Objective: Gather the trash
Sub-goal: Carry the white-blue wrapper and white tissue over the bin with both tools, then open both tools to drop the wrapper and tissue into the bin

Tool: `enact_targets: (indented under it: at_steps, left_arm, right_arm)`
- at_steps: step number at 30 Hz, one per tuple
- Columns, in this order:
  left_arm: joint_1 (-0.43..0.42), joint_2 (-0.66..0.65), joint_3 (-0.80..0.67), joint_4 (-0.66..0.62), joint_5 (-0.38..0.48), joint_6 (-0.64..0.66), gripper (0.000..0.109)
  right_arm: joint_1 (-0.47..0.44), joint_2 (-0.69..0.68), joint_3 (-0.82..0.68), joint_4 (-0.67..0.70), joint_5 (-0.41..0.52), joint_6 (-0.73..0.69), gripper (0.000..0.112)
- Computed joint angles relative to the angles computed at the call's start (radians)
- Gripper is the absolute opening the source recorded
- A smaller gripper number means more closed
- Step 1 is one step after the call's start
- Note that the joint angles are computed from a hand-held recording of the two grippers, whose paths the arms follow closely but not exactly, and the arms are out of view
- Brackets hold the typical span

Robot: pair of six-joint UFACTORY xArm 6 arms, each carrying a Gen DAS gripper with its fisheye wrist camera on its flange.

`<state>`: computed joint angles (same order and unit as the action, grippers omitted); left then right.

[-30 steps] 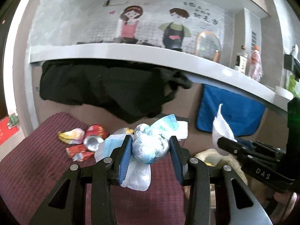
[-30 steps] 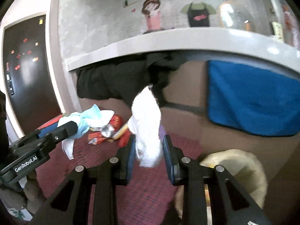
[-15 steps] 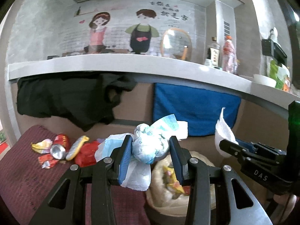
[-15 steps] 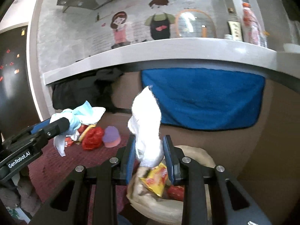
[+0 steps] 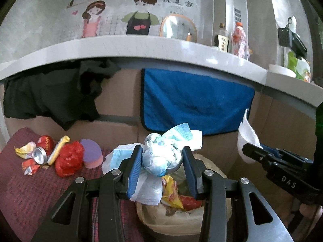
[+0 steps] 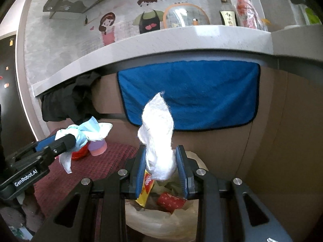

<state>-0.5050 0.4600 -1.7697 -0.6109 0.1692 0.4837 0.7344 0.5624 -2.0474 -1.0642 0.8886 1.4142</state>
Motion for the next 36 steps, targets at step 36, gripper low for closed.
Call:
enact_targets:
  at_steps: [36]
  left_arm:
    - [0.016,0.305,-0.389,0.277,0.260,-0.345,0.041]
  right_arm:
    - [-0.103,0.046,0.056,0.123,-0.149,-0.008,0.029]
